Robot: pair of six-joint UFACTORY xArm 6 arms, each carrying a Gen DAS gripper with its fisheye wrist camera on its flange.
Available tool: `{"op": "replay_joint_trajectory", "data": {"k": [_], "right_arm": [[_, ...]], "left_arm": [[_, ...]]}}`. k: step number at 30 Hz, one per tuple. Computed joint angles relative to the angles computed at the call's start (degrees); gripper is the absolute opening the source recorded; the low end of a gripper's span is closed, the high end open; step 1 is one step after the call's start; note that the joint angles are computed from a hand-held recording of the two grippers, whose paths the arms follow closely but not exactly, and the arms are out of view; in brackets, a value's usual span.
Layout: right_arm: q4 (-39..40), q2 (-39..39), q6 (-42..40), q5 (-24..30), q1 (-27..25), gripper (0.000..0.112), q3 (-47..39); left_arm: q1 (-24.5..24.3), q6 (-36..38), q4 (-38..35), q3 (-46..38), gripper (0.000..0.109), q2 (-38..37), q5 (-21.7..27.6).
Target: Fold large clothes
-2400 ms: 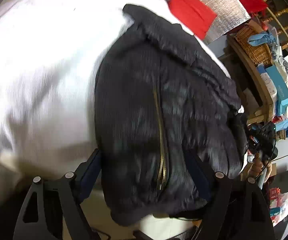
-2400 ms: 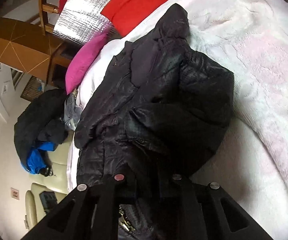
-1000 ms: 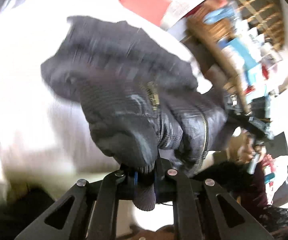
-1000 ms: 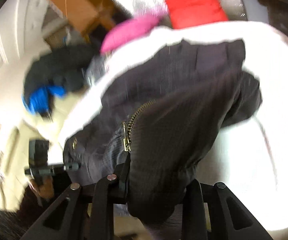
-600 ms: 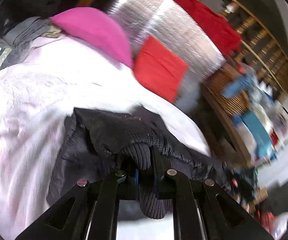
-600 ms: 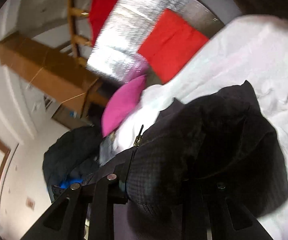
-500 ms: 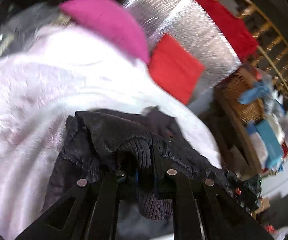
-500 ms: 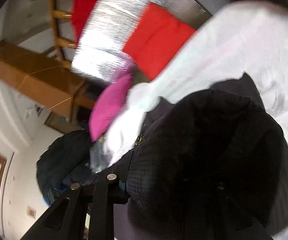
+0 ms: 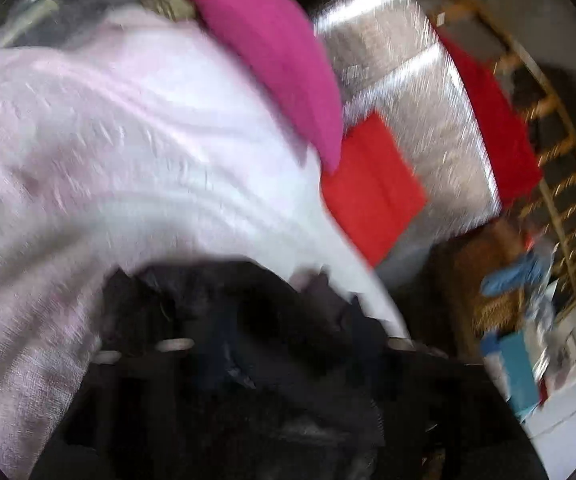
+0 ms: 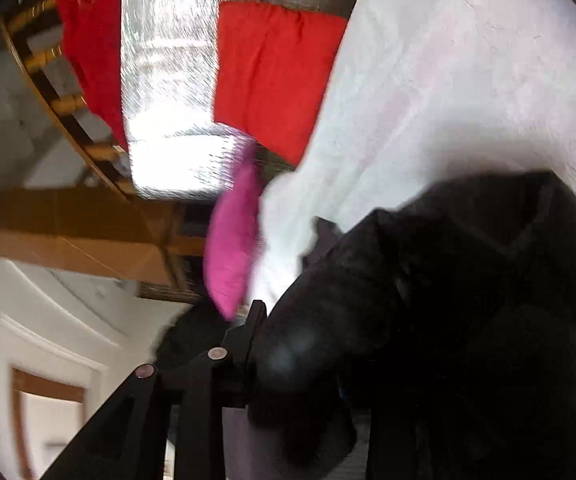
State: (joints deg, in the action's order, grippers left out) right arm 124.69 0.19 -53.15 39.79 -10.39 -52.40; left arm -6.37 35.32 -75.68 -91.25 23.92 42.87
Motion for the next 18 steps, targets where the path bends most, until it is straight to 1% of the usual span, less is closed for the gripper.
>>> {"op": "replay_joint_trajectory", "data": {"k": [1, 2, 3, 4, 5, 6, 7, 9, 11, 12, 14, 15, 16, 18], "right_arm": [[4.1, -0.5, -2.6, 2.6, -1.1, 0.042, 1.2], [6.4, -0.7, -4.0, 4.4, -1.7, 0.063, 2.1], [10.9, -1.5, -6.3, 7.9, -2.5, 0.079, 4.1], [16.9, -2.7, -9.5, 10.4, -2.8, 0.083, 6.6], [21.3, -3.7, -12.3, 10.5, -2.4, 0.087, 8.1], [24.6, -5.5, -15.2, 8.2, -1.8, 0.087, 9.1], [25.4, -6.5, -16.8, 6.3, -1.3, 0.087, 9.2], [23.8, -8.2, -18.2, -0.6, 0.6, 0.087, 7.8], [22.3, -10.0, -19.4, -10.5, 3.6, 0.087, 5.9], [21.2, -10.9, -19.2, -14.1, 4.6, 0.087, 5.6], [19.6, -13.1, -18.9, -21.1, 6.8, 0.087, 5.6], [17.5, -14.6, -18.1, -25.5, 7.7, 0.087, 6.0], [16.1, -14.9, -17.8, -30.1, 9.3, 0.087, 5.2], [11.0, -14.2, -14.8, -38.1, 11.6, 0.087, 3.4]], "left_arm": [[-0.6, 2.3, -1.8, 1.8, 0.091, -1.8, -4.8], [-0.8, 4.0, -2.6, 2.8, 0.091, -2.9, -7.2], [-0.6, 4.3, -2.3, 3.3, 0.091, -3.6, -7.2], [-0.3, 3.9, -1.8, 3.5, 0.091, -3.8, -6.4], [0.1, 1.8, 0.7, 3.5, 0.091, -4.0, -4.5], [0.1, 1.0, 2.3, 4.0, 0.091, -4.5, -3.9], [-0.2, 0.8, 3.2, 4.4, 0.091, -4.8, -4.2], [-1.1, 1.1, 6.3, 7.5, 0.091, -7.1, -6.1], [-2.0, 0.4, 10.3, 9.4, 0.091, -8.6, -7.4], [-1.8, 0.1, 12.4, 11.2, 0.091, -9.8, -7.7], [-2.8, -1.5, 16.1, 12.7, 0.091, -10.3, -10.2], [-3.2, -3.6, 19.3, 13.6, 0.091, -10.6, -11.4], [-3.6, -7.4, 24.9, 14.5, 0.091, -10.7, -12.8], [-3.9, -11.1, 31.7, 16.2, 0.091, -10.9, -14.6]]}}
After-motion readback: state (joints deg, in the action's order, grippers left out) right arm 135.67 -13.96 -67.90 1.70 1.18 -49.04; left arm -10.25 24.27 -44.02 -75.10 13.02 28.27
